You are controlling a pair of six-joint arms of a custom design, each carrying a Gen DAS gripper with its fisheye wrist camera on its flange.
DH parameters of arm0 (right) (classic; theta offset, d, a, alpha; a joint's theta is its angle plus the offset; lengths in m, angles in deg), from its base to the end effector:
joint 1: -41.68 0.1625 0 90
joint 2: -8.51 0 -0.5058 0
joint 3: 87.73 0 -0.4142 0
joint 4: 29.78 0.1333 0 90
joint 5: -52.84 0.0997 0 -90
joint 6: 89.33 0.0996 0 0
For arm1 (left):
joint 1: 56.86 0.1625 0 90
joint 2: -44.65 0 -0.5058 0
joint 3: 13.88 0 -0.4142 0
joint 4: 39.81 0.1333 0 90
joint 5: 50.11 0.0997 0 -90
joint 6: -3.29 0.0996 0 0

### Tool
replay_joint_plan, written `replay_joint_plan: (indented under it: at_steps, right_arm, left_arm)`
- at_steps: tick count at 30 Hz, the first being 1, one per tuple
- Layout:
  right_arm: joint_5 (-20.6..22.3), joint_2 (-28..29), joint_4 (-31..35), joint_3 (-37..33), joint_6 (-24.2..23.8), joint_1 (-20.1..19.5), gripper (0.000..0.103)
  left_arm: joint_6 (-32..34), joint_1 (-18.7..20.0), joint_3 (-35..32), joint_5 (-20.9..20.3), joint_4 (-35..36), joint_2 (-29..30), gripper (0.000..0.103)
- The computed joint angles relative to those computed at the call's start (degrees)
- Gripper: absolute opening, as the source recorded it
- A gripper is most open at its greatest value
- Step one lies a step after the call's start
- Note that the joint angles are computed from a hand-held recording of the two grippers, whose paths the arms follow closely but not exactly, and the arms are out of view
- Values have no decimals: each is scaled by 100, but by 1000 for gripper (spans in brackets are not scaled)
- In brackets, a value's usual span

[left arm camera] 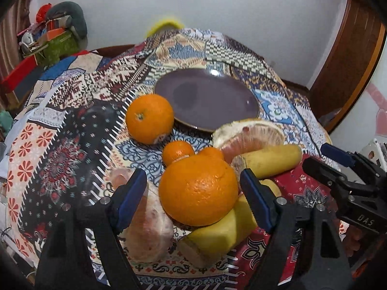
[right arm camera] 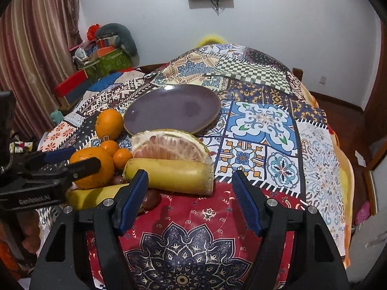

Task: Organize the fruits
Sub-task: 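Move both tools down toward the fruit beside the dark plate, then close the left tool on the large orange while the right tool approaches the yellow corn cob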

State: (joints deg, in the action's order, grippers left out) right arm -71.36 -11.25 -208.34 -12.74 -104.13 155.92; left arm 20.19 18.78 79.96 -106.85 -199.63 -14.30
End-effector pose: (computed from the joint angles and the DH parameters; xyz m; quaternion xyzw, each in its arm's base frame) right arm 0.4157 -0.7349 -0.0208 0.2265 -0.8912 0.2963 0.2582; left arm 0.0010 -0.7539 0.3477 0.1635 0.9033 -0.2814 0.2793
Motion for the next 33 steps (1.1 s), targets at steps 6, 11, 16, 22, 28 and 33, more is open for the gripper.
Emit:
replay_joint_plan:
  at_steps: [6,11,16,22,28,33]
  right_arm:
    - [59,33,289,-105,139,-42,75]
    - [-15,137,436,-300,93,-11,82]
    - [-270,399,546,-712,-222,65,85]
    - [-198,590,1006,-1115,-123,55,85]
    - [-405,816,1234,-1446,-245,107,87]
    - [-672,1003,1284,-1681,-476,135,92]
  left_arm:
    - [37,29,-14,60,-44,88,80]
    - [166,30,-8,-62,-19,69,69]
    - [163,59,-14,-252,-1,-15,69]
    - [114,125,-2,-467,-306,-229,69]
    - [242,209,-18,-202,-692,-319,69]
    - [129,327,-93,-56,-612,-327,69]
